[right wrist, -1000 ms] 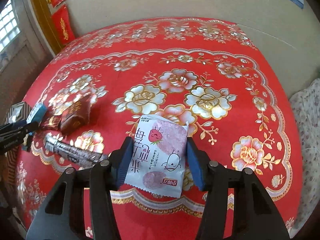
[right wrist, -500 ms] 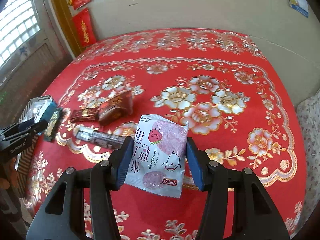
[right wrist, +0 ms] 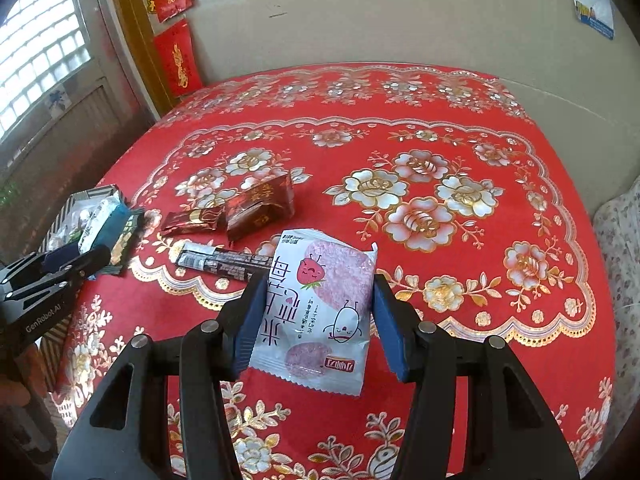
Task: Organize snacks
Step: 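Carry blue-white bar with left tool while right tool carries pink packet to box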
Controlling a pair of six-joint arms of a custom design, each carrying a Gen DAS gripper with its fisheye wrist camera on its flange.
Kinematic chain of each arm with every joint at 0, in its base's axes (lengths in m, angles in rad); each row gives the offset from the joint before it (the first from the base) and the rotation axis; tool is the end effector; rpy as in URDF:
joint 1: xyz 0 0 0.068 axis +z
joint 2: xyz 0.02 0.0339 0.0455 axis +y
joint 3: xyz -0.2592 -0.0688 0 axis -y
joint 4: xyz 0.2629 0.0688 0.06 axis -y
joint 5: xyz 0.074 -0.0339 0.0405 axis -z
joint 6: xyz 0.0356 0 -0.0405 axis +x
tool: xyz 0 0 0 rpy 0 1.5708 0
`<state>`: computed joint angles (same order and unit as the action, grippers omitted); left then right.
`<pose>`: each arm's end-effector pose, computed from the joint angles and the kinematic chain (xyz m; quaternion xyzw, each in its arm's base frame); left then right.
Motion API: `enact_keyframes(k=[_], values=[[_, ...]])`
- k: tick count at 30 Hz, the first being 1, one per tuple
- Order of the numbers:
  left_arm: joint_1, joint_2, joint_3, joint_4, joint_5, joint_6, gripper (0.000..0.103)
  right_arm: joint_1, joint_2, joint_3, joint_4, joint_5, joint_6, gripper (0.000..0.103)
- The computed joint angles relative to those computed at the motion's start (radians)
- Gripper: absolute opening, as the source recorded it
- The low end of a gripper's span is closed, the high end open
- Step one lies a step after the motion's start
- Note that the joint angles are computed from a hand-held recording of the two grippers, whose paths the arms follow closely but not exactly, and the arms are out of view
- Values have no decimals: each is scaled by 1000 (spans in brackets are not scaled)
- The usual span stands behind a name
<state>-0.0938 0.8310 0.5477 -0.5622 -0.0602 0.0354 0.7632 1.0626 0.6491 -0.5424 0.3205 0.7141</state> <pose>0.1865 -0.0154 0.2071 0.0497 0.9333 0.0178 0.3553 0.1674 0.1446 0.2012 0.0252 0.9418 0.0887 0.3233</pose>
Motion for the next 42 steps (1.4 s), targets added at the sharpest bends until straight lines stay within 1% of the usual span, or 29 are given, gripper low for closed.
enact_keyframes(k=[5,8,11,19,31,36,42], values=[[-24,-30,-17,-8,-16,-17,47,29,-5,3,-5,20,16,52],[-28,-42,-23,-14,-12,-25,47,60,6,14,-9,38,30,52],[-45,-60,-30,-18,-30,-34,47,85,27,30,-8,50,40,52],[-32,-120,-37,-39,-42,-24,47,137,79,72,0,66,50,52],[51,-177,-40,-58,-1,25,47,207,194,181,-7,92,42,52],[112,-188,-36,-65,43,56,47,231,245,232,-8,99,31,52],[223,-206,-30,-78,118,108,47,267,327,320,-18,114,13,52]])
